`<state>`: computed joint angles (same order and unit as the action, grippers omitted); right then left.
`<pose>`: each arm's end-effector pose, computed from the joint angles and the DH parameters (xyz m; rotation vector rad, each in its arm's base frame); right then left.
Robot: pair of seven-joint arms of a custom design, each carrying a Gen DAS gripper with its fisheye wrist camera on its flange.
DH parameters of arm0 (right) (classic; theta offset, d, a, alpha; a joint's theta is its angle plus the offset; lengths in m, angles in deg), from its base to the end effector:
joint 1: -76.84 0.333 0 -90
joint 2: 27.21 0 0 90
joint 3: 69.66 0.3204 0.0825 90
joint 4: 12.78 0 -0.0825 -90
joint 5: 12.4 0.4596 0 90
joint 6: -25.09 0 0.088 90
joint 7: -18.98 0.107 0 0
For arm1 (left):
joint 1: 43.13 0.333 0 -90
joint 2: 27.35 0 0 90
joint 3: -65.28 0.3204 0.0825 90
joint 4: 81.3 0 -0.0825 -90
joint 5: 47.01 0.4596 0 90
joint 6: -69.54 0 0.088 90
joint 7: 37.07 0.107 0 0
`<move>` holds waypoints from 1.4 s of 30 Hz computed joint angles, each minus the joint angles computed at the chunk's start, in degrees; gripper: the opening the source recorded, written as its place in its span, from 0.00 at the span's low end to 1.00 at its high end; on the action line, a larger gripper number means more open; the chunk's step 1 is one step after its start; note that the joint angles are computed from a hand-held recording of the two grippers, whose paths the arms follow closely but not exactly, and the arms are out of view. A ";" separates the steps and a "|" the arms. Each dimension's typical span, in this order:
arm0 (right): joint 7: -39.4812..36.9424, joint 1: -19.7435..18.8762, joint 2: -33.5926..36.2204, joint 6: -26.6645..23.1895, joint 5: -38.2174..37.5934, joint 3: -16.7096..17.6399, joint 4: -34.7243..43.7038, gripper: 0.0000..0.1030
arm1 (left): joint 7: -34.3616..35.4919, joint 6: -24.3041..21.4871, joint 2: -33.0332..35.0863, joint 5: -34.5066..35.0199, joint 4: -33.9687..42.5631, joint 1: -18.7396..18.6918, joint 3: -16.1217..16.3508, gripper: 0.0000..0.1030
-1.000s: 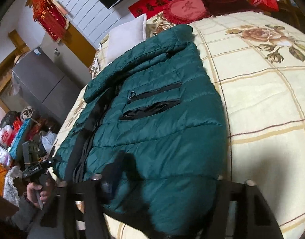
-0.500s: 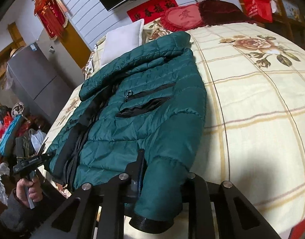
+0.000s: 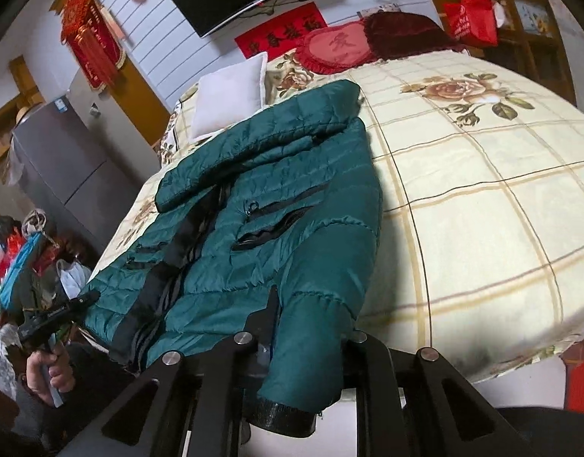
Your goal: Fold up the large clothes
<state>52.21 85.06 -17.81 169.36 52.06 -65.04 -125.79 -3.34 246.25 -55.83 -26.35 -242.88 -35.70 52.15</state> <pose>0.6697 0.1429 0.3883 -1.8756 1.2713 0.0203 0.4425 -0.0654 0.3713 -2.2285 1.3002 -0.8551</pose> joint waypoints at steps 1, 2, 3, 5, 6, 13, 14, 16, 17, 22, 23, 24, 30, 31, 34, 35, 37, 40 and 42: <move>-0.21 0.07 -0.29 0.13 -0.26 0.03 -0.21 0.15 | -0.28 -0.05 -0.21 -0.27 -0.27 -0.32 0.07 0.13; -0.79 0.02 -0.75 0.30 -0.07 0.00 -0.76 0.15 | -0.36 0.25 -0.78 -0.82 -0.96 -1.16 0.85 0.13; -0.75 0.05 -0.76 0.22 -0.25 -0.08 -0.47 0.15 | -0.26 0.64 -1.50 -1.35 -1.65 -2.05 1.62 0.13; -1.59 -0.09 -0.94 0.25 0.55 -0.16 -0.33 0.15 | -0.07 1.14 -3.17 -2.19 -2.85 -3.23 2.36 0.13; -2.32 -0.26 -1.15 0.08 1.59 -0.17 -0.33 0.15 | -0.15 1.01 -4.03 -2.58 -3.16 -3.67 2.22 0.13; -6.74 -1.58 -2.22 -3.33 7.80 -1.23 0.35 0.15 | -1.18 2.25 -12.05 -4.12 -7.26 -3.87 0.47 0.12; -6.84 -1.69 -2.20 -3.69 8.22 -1.39 0.66 0.15 | -1.61 2.28 -13.12 -4.32 -7.61 -3.72 0.03 0.12; -7.80 -1.88 -2.43 -4.04 9.13 -1.60 1.00 0.15 | -2.27 2.56 -14.83 -4.55 -8.42 -3.58 -0.64 0.12; -8.19 -1.89 -2.65 -3.98 8.96 -1.71 1.03 0.15 | -2.71 2.42 -15.70 -4.69 -8.78 -3.60 -1.07 0.12; -11.09 -2.09 -3.50 -4.95 10.25 -2.20 1.71 0.15 | -3.90 3.42 -17.99 -4.75 -9.09 -2.55 -2.11 0.12; -11.19 -2.08 -3.35 -5.06 10.42 -2.26 2.20 0.15 | -4.11 3.81 -18.12 -4.66 -8.94 -1.86 -2.54 0.12; -11.51 -2.04 -3.22 -4.91 10.79 -2.22 2.67 0.15 | -4.40 4.25 -18.06 -4.58 -8.66 -0.99 -3.12 0.12; -11.84 -1.57 0.08 -1.79 11.03 -1.33 8.15 0.15 | -4.96 7.74 -14.84 -4.48 -5.29 4.44 -5.62 0.12; -11.27 -1.59 0.60 -1.45 10.58 -1.14 8.92 0.15 | -4.77 8.16 -13.73 -4.37 -4.25 5.37 -6.07 0.12; -9.53 -1.54 2.45 0.05 9.17 -0.43 11.20 0.15 | -4.71 8.75 -10.69 -4.18 -1.02 8.98 -8.80 0.12; -8.69 -1.52 2.89 0.62 8.55 -0.19 11.66 0.15 | -4.48 8.80 -9.59 -4.02 -0.03 9.67 -9.14 0.12; -7.14 -1.59 4.55 1.38 7.65 0.37 13.53 0.15 | -4.47 8.95 -7.81 -3.83 1.75 11.76 -10.59 0.12; -5.17 -1.81 6.61 2.20 6.14 1.22 16.04 0.15 | -4.94 9.43 -5.16 -3.56 4.61 15.67 -13.50 0.12; -3.48 -2.02 7.88 2.61 5.42 1.85 17.71 0.15 | -5.57 9.84 -3.99 -3.55 6.31 18.95 -16.26 0.12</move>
